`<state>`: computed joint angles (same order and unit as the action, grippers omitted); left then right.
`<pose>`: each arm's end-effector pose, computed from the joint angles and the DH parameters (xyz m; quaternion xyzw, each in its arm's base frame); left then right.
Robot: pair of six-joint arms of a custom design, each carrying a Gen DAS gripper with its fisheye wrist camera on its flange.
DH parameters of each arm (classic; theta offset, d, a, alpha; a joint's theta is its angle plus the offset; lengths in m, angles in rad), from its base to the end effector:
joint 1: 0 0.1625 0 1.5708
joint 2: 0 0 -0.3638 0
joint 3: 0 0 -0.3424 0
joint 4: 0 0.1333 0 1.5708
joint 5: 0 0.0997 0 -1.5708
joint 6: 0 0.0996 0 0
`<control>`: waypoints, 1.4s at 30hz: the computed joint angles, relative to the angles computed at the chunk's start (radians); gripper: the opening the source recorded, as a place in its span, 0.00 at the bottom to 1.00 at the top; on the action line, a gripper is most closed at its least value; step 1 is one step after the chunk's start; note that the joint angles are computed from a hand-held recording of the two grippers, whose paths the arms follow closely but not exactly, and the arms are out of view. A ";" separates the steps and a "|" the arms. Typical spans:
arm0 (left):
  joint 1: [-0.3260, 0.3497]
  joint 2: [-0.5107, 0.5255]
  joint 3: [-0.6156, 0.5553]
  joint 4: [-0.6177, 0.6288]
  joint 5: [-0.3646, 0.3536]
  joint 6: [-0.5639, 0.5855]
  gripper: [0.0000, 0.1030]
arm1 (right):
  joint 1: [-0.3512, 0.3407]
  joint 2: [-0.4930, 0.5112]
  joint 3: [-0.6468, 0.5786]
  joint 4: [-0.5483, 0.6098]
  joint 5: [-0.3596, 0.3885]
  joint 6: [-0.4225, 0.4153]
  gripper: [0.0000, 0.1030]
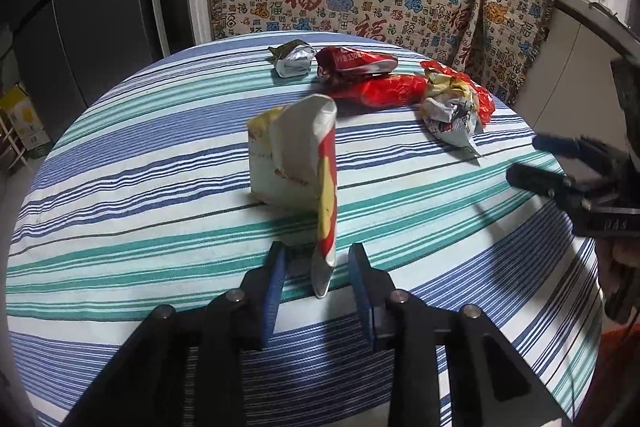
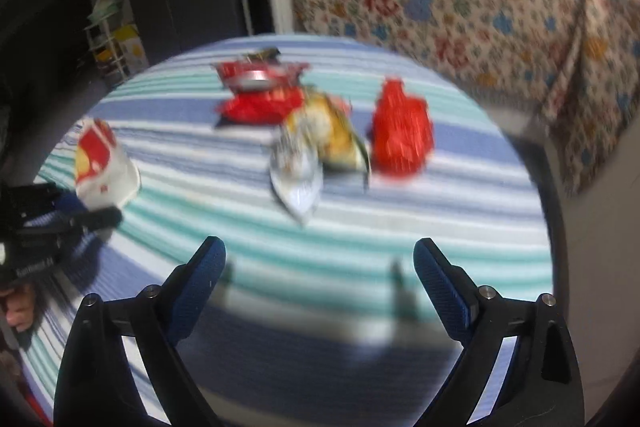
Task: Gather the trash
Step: 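Grasp the yellow crumpled chip bag with the right gripper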
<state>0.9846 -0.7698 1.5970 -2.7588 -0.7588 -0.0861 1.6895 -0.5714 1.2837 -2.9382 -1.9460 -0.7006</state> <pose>-0.1665 -0.6223 0.1348 0.1550 0.8932 -0.2838 0.3124 0.1791 -0.6843 0.1227 0.3155 -0.8772 0.2521 0.2598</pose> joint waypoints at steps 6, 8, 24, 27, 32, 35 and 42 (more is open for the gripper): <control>0.007 -0.014 0.001 0.013 -0.010 -0.013 0.32 | 0.023 0.134 -0.251 0.134 -0.025 -0.096 0.93; 0.009 -0.018 0.002 0.015 -0.016 -0.020 0.32 | 0.025 0.184 -0.333 0.175 -0.038 -0.108 0.84; -0.002 -0.068 0.050 0.050 -0.070 -0.052 0.44 | 0.033 -0.081 0.122 0.141 0.032 0.097 0.54; -0.008 -0.080 0.058 0.040 -0.074 -0.039 0.44 | 0.024 -0.101 0.159 0.096 0.052 0.073 0.67; -0.013 -0.086 0.070 -0.024 -0.066 -0.010 0.44 | 0.025 -0.108 0.168 0.068 0.083 0.033 0.73; -0.010 -0.072 0.055 -0.039 -0.066 -0.008 0.44 | 0.028 -0.095 0.151 0.084 0.095 0.025 0.73; -0.022 -0.018 0.017 -0.067 -0.043 0.051 0.25 | 0.036 -0.052 0.093 0.129 0.069 0.049 0.35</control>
<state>0.9630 -0.7880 1.6139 -2.8254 -0.8014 -0.0347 1.7252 -0.6232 1.3768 -2.8089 -1.8770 -0.6517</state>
